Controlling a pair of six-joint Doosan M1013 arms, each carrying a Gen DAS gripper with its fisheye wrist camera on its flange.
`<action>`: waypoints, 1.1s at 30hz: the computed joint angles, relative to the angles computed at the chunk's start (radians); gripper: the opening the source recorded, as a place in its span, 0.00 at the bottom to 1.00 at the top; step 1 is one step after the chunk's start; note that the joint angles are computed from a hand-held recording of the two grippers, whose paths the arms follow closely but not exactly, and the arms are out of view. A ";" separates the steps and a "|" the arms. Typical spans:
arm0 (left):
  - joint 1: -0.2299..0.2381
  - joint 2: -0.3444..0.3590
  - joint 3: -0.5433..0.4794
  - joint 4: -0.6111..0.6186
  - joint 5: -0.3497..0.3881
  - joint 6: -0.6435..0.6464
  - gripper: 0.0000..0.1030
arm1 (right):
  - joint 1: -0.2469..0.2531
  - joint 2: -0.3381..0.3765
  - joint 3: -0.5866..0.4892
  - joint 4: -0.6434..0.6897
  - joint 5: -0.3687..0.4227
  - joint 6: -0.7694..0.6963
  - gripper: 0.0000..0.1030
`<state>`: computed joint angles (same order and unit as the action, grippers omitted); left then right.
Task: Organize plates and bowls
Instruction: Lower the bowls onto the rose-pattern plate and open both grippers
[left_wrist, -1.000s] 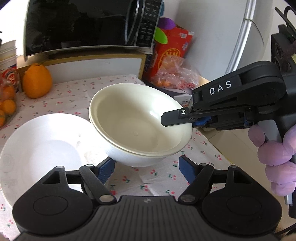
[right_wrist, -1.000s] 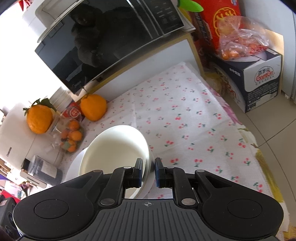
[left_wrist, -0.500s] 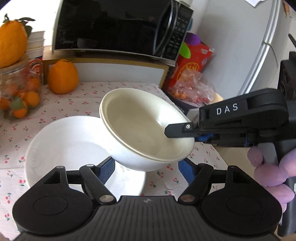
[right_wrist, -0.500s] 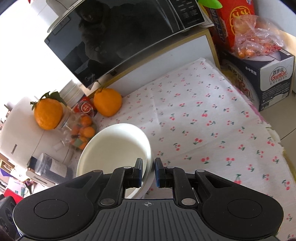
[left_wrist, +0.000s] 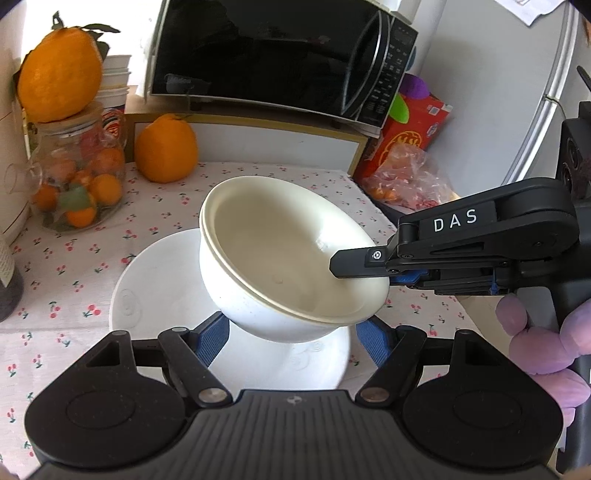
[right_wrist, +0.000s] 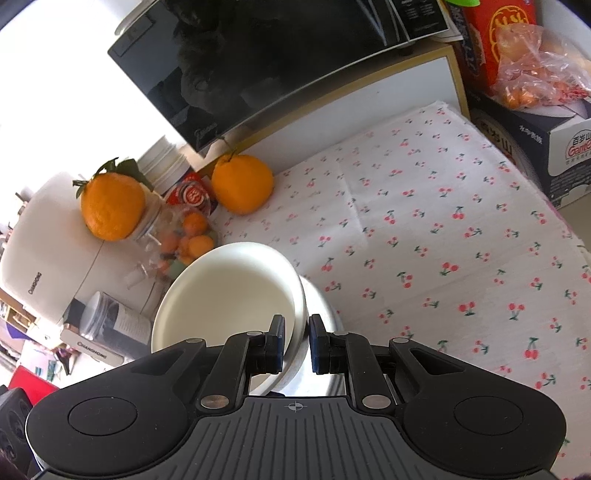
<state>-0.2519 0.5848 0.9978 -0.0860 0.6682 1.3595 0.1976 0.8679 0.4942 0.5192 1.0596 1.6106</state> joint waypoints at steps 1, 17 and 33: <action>0.001 -0.002 0.002 0.002 0.002 -0.003 0.70 | 0.002 0.004 -0.007 -0.001 0.005 0.004 0.14; 0.028 -0.001 0.009 -0.042 0.062 -0.003 0.70 | 0.029 0.064 -0.119 -0.040 0.119 0.057 0.14; 0.028 0.009 -0.002 -0.053 0.080 0.021 0.70 | 0.039 0.069 -0.133 -0.098 0.130 0.080 0.14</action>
